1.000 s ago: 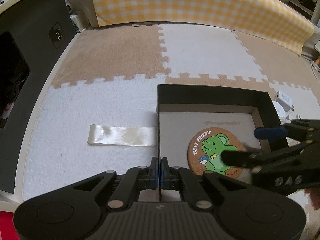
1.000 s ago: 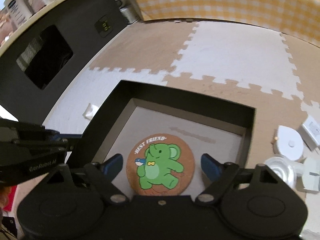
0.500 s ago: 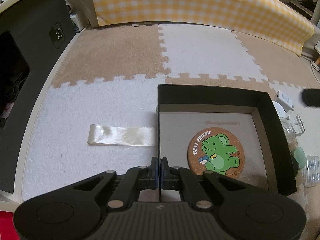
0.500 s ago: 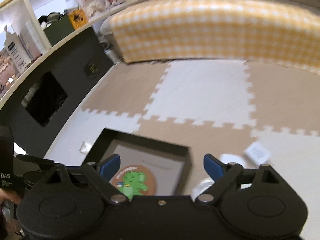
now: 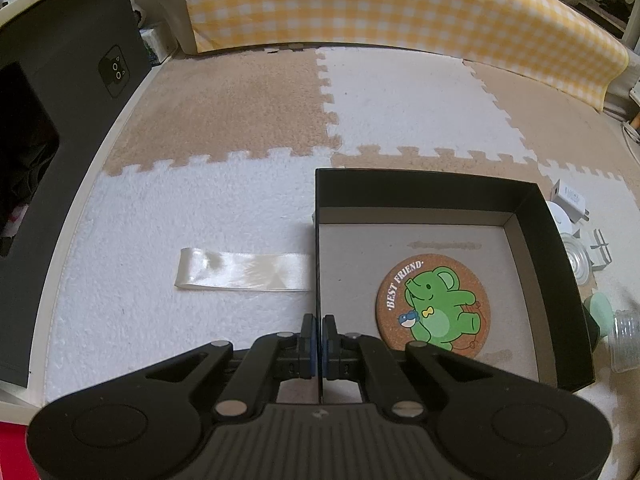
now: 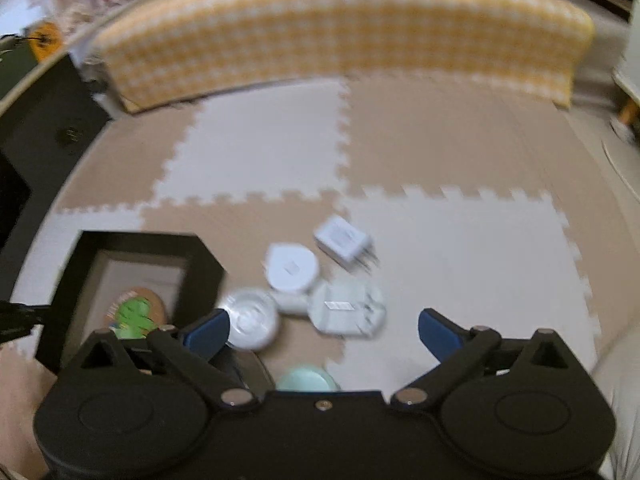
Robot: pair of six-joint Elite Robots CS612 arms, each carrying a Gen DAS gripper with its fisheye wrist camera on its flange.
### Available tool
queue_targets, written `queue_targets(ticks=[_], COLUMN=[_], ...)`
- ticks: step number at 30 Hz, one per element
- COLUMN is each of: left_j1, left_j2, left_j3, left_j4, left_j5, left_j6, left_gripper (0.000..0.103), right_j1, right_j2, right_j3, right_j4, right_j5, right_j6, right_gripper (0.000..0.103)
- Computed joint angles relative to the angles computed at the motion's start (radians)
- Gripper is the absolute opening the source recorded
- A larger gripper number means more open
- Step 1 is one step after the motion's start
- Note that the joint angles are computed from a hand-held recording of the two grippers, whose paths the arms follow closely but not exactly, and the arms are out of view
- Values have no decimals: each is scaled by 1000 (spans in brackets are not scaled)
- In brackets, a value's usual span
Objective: Organize rigid objects
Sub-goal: 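Move the right gripper to the clear plastic case and grasp it, then carry the clear case with the right gripper and lower it into the box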
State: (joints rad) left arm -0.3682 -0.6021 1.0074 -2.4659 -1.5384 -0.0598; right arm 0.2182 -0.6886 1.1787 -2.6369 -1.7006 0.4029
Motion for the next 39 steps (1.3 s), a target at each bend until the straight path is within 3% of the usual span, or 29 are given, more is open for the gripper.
queue_targets(ticks=[3,7,15,20,25,34,39], left_j1=[-1,-3,-2,-1,-1,-1,-1], left_j2=[-1,-1,0,0,-1,-1,0], left_j3=[3,5,4,2,1,1,1], left_j4=[-4,-6,-6,-2,1,1,1], left_j5=[3,10,9,9,6,7,7], left_j6=[2,7,10,10,8,9,10], left_gripper=[3,3,3,3,3,3,3], right_j1=[4,-5,-12,-12,-10,-8,-7], right_j2=[-1,-2,19,28,38,28,6], right_j3=[11,21,-16,-31,-47,-33,0], right_j4=[68,152,283,334,389,352,272], right_j5=[-52,-46,28,62,61,39,11], right_j6=[82,161,162,137,128,146,187], right_gripper=[103,103,103,95,78,75,75])
